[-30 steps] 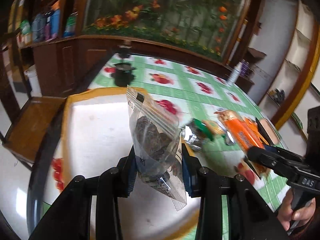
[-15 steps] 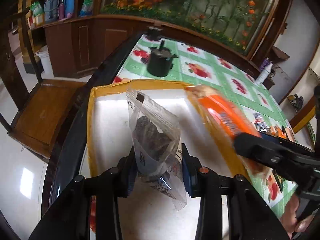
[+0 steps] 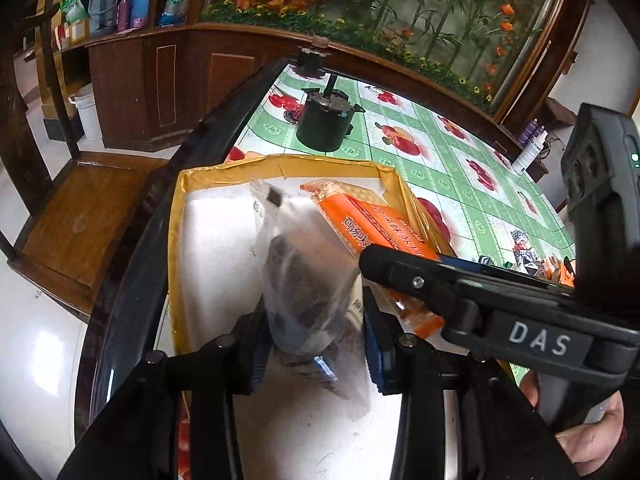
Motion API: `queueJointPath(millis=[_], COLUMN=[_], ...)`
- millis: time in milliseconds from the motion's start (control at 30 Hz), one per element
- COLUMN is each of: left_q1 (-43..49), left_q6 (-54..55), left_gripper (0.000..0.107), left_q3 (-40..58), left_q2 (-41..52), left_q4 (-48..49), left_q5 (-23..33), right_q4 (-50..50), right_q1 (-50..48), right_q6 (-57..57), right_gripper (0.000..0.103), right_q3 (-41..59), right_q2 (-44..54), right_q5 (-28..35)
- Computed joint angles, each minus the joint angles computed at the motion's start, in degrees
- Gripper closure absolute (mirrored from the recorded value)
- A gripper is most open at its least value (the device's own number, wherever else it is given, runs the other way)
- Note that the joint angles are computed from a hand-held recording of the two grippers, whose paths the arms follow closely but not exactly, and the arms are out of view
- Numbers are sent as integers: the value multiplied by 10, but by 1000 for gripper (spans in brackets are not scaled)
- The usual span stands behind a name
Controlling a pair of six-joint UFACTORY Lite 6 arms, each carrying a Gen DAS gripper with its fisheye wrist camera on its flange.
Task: Organize snacks
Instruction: 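Open the left tool over the white tray while the right tool releases the cracker pack into it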
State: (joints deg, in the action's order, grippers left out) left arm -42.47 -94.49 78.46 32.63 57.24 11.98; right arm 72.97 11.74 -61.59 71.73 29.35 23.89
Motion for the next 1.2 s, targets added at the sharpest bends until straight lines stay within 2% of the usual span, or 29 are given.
queueJointPath(millis=[233, 267, 333, 400, 600, 800, 933, 1200], left_q1=[-3, -3, -5, -6, -21, -72, -108, -187], left_q6=[3, -7, -53, -111, -185, -244, -243, -120], left_gripper=[65, 63, 47, 43, 42, 38, 37, 37], left_q3=[4, 3, -5, -17, -41, -63, -54, 68], left_q2=[1, -1, -9, -19, -52, -88, -90, -18], left_q4=[-4, 6, 49, 103, 160, 203, 195, 86], left_q5=[3, 4, 6, 5, 14, 50, 68, 100], right_q4=[1, 3, 16, 28, 98, 138, 126, 61], right_q1=[-14, -15, -17, -22, -48, -116, -181, -366], right_q6=[3, -1, -19, -33, -121, -187, -206, -254], right_gripper=[43, 43, 43, 43, 43, 43, 43, 43], right_q3=[6, 4, -12, -27, -118, -222, -277, -368], right_q2=[5, 3, -16, -32, -120, -211, -263, -326], right_q5=[20, 21, 19, 24, 47, 110, 160, 265])
